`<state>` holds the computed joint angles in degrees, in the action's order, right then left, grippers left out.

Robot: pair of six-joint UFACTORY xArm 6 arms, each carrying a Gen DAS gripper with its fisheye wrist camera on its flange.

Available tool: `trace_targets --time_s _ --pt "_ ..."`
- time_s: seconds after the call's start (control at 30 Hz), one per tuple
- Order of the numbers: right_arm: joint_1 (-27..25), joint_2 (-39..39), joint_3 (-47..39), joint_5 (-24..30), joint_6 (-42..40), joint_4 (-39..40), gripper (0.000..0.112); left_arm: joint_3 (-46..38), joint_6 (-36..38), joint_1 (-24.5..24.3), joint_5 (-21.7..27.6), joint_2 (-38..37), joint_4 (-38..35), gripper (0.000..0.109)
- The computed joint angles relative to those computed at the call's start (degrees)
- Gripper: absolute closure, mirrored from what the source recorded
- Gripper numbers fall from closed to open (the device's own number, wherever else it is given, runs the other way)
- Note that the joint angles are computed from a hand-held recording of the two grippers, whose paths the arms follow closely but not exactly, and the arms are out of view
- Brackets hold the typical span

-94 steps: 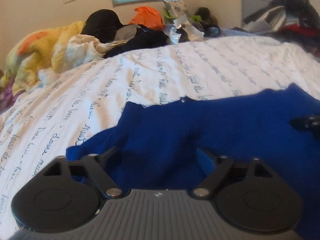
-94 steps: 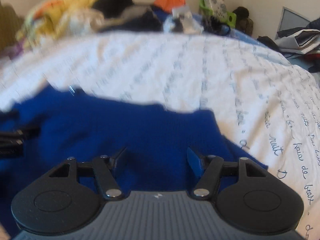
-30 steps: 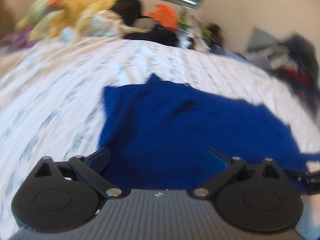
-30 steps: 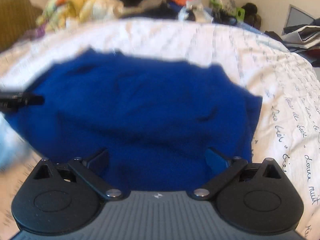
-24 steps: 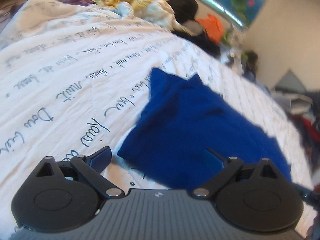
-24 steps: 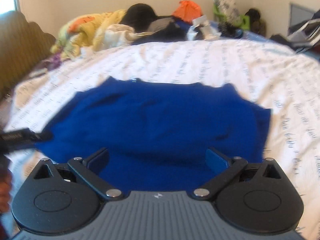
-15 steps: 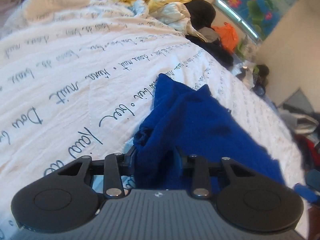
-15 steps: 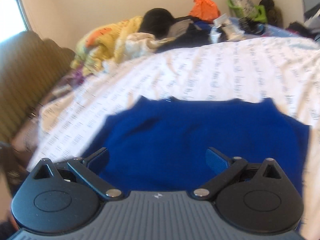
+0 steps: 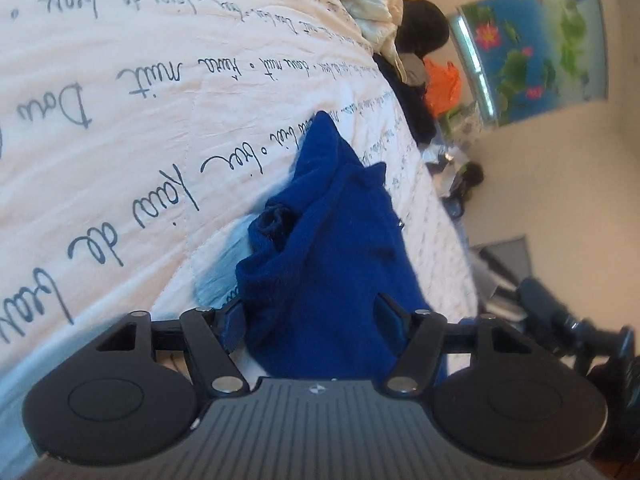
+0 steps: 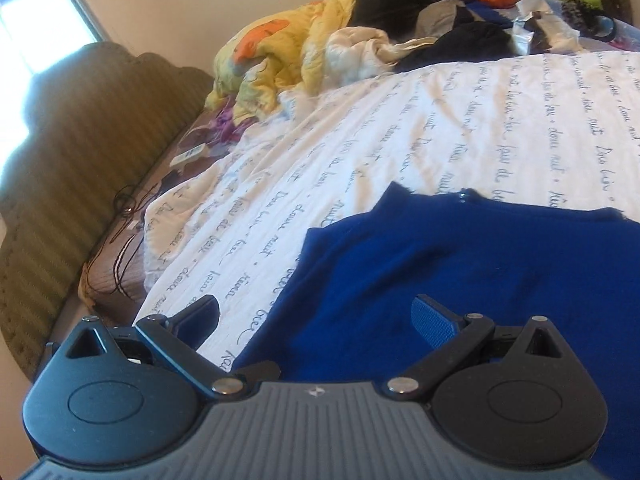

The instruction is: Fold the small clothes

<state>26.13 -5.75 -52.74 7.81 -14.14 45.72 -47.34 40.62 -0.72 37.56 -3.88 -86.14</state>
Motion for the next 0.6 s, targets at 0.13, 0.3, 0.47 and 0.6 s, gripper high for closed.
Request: trace_targets --time_s 0.13,0.3,0.47,0.6 --pt "-1.3 2.5 -2.6 4.1 -0.8 4.8 0.009 -2.8 -2.8 -3.2 -7.1 2.6 3.4 0.092" --pt "-5.4 8.3 -11.0 14.0 -4.7 12.2 0.009 -3.2 -7.8 -8.7 -18.1 2.6 14.1 0.098" --pt "-9.5 20.8 -28.3 31.9 -2.2 9.0 0.009 0.2 10.5 -16.8 -29.1 -2.9 10.5 0.100" --pt "-8.8 29.8 -41.7 40.1 3.0 -4.6 0.009 0.8 34.5 -25.4 -38.5 -4.7 2.3 0.100"
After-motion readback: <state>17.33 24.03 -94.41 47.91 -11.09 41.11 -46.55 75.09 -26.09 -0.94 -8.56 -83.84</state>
